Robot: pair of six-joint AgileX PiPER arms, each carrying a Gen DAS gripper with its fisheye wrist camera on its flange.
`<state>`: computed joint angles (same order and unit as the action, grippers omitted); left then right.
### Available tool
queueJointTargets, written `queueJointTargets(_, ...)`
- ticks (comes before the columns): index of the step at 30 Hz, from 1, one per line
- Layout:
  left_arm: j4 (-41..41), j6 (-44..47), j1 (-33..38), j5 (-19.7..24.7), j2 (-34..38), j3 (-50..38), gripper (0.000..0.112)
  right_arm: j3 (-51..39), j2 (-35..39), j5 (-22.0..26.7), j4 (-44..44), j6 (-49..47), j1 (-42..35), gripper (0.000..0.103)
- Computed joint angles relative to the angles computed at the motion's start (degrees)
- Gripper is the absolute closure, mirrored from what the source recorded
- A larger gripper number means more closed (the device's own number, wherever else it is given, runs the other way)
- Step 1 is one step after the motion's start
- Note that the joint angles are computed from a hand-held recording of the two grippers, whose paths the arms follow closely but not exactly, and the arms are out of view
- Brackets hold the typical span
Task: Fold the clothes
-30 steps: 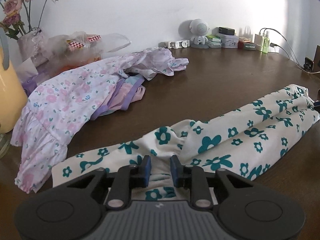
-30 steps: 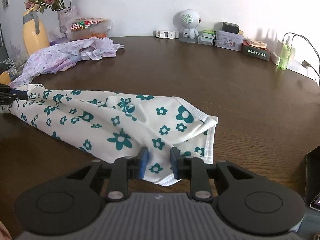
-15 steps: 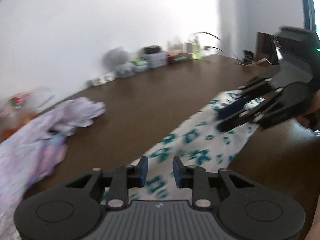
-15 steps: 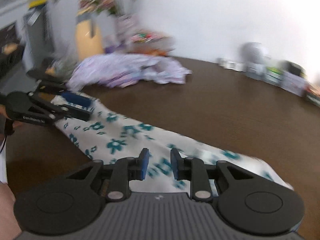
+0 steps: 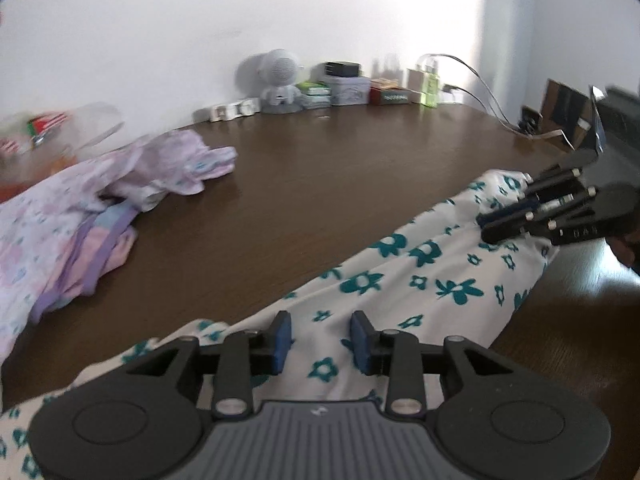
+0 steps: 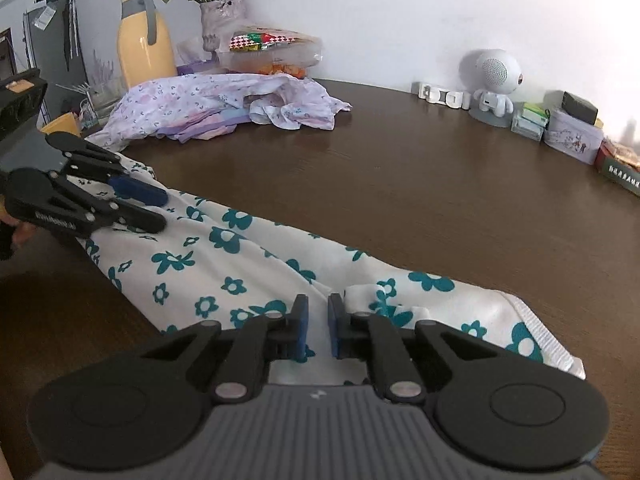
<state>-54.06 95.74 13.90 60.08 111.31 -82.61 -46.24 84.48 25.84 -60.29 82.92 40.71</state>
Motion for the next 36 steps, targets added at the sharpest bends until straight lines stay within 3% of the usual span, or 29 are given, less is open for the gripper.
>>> queueJointTargets(5,-3.1,4.7,-0.2,4.1,-4.9,4.9,0.083,-0.8,0.6,0.3,0.0,0.1,0.1,0.093)
queueJointTargets(10,-1.2,8.6,-4.3,-1.7,-7.6,11.2,0.080,-0.8,0.8,0.8,-0.4,0.4,0.7,0.091)
queueJointTargets(13,0.5,6.8,-3.3,-0.9,-7.6,10.8,0.080,-0.5,0.7,0.9,-1.0,1.0,1.0,0.091)
queueJointTargets(22,1.0,8.4,2.5,0.9,-10.3,13.0,0.081,-0.5,0.6,1.3,-1.3,1.6,1.4,0.090)
queueJointTargets(25,-2.7,8.3,5.9,4.4,-11.1,12.2,0.073,-0.6,0.4,2.2,-2.3,3.6,2.4,0.085)
queueJointTargets(29,-5.2,8.7,10.6,0.9,-13.0,13.0,0.067,-0.6,-1.1,3.7,-8.7,10.6,5.7,0.069)
queueJointTargets(33,-5.0,5.3,15.7,-1.3,-10.7,11.0,0.069,-5.6,2.5,1.3,-6.7,5.3,6.2,0.069)
queueJointTargets(36,-5.4,3.4,18.2,-0.1,-7.6,8.5,0.070,-11.6,8.0,-2.5,-1.8,-2.2,5.0,0.069)
